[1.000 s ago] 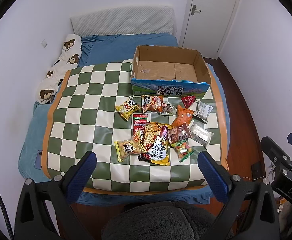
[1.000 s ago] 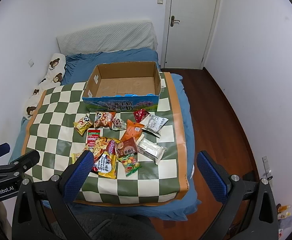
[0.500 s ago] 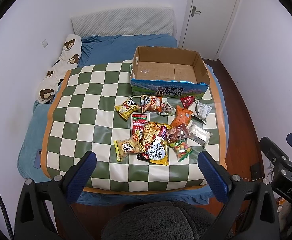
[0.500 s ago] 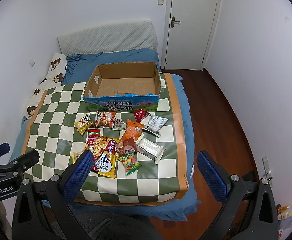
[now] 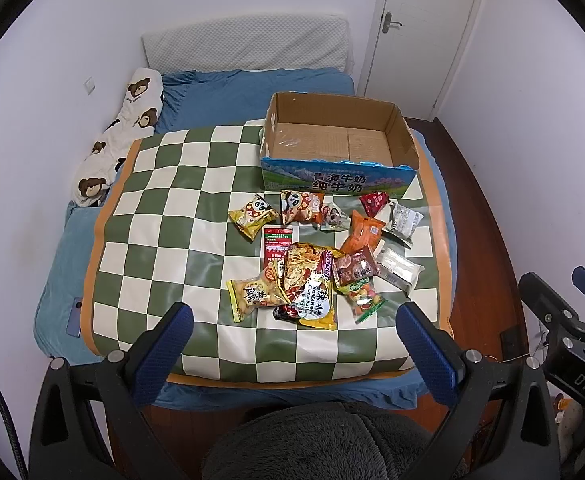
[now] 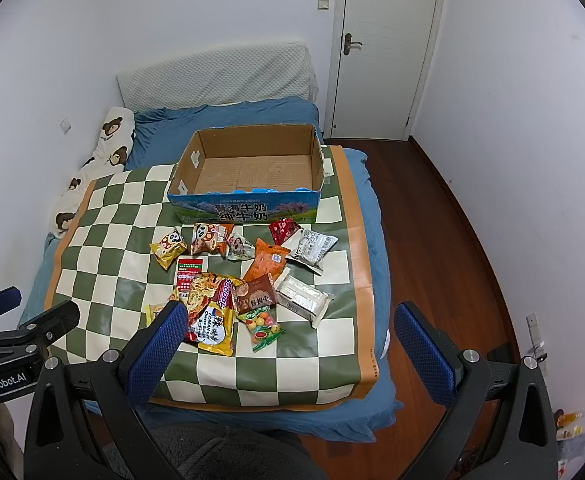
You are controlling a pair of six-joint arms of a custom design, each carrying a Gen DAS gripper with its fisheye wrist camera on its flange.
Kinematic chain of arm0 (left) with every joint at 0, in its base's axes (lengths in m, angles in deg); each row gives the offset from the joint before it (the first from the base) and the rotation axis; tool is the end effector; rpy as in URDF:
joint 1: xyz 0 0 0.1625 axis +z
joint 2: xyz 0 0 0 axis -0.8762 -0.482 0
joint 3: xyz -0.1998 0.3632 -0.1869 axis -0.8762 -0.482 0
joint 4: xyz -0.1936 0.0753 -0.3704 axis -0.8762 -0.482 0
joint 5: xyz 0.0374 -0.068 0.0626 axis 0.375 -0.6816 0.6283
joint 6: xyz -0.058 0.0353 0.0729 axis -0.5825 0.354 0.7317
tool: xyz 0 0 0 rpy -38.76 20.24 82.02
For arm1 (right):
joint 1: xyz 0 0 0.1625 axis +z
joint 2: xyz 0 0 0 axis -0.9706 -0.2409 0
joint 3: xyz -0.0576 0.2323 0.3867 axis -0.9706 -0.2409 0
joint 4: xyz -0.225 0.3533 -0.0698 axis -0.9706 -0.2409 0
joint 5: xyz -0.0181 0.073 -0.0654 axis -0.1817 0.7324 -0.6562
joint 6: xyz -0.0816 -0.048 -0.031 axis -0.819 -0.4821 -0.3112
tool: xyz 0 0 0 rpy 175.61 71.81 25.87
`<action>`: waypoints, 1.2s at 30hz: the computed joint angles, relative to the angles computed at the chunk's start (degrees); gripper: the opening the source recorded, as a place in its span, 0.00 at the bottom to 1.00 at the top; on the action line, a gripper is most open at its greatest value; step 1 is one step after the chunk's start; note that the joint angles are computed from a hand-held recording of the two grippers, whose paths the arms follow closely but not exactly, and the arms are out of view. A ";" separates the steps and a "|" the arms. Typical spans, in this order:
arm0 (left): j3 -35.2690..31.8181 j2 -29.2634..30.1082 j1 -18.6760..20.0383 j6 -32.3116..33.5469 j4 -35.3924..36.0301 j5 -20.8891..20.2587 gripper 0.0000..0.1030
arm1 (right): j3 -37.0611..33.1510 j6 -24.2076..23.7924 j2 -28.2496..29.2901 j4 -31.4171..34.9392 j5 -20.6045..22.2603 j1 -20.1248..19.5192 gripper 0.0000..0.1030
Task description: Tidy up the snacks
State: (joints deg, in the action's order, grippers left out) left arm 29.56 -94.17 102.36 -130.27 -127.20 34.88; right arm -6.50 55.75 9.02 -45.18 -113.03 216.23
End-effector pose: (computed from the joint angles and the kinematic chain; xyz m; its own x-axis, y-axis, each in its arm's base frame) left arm -0.3266 -0.5709 0.4780 -0.6753 -0.4175 -0.6079 0.0538 0.7943 -0.6052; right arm 0.6467 -0.4614 0.3551 -0.6169 -0.3426 0.7086 -0.6410 0.7410 -0.1998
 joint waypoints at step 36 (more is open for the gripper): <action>-5.22 15.20 25.35 27.89 -16.56 -12.75 1.00 | -5.38 -4.90 15.73 7.53 4.57 -17.78 1.00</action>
State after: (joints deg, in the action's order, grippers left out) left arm 24.34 -78.96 127.71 -102.38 -143.76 22.13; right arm -11.89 50.85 24.75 -37.66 -108.46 198.44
